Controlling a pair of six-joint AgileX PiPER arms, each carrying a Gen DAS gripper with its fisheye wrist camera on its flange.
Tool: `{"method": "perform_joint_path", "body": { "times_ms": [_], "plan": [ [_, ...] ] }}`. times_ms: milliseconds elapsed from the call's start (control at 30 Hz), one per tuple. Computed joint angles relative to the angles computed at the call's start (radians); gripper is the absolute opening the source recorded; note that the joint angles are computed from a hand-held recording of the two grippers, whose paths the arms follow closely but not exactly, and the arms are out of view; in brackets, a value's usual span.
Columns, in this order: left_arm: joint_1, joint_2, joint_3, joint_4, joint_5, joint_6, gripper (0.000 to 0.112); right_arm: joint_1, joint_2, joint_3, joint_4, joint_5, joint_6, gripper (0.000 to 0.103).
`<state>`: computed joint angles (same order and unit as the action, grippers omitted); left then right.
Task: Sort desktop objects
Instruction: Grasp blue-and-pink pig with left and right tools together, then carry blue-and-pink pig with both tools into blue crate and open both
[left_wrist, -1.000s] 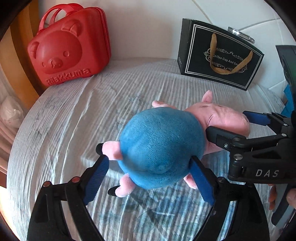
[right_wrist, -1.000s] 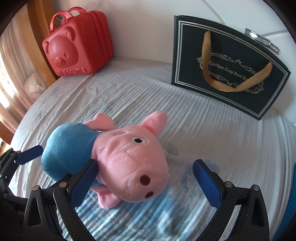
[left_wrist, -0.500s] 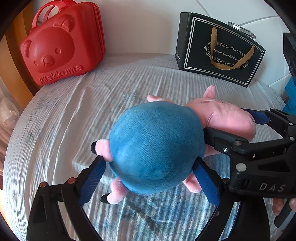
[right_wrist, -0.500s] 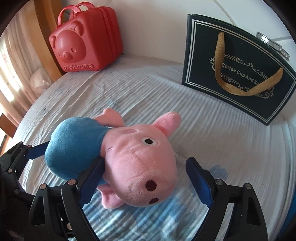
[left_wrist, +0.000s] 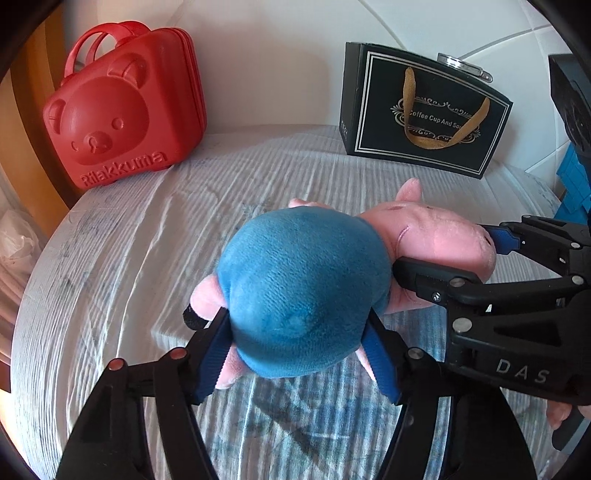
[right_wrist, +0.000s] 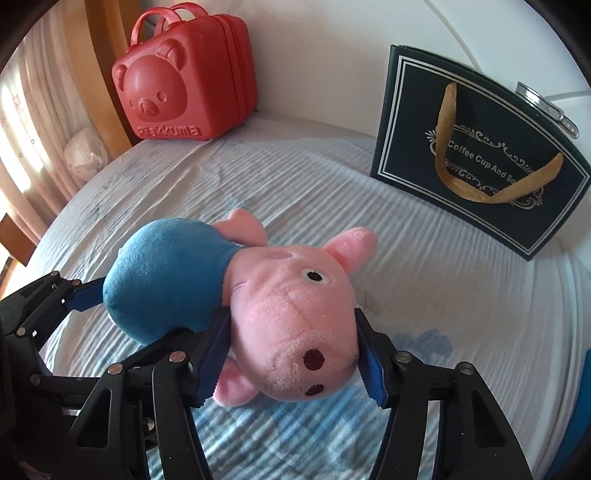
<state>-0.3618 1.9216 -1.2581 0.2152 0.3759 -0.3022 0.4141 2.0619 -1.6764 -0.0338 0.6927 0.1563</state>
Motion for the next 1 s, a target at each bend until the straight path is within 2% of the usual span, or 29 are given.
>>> {"method": "perform_joint_path", "body": {
  "times_ms": [300,500,800,1000],
  "plan": [
    [-0.025,-0.157,0.073,0.080,-0.003,-0.067,0.066,0.020,-0.128,0.061,-0.036,-0.005,0.049,0.060],
    [-0.058,-0.300,0.093,0.131,0.024,-0.104,0.066,0.054,-0.250,0.070,-0.131,0.035,0.123,0.060],
    [-0.192,-0.554,0.118,0.255,0.119,-0.217,0.066,0.182,-0.496,0.093,-0.378,0.180,0.320,0.060],
    [-0.378,-0.685,0.086,0.396,0.235,-0.331,0.067,0.326,-0.672,0.098,-0.576,0.355,0.474,0.060]
  ]
}}
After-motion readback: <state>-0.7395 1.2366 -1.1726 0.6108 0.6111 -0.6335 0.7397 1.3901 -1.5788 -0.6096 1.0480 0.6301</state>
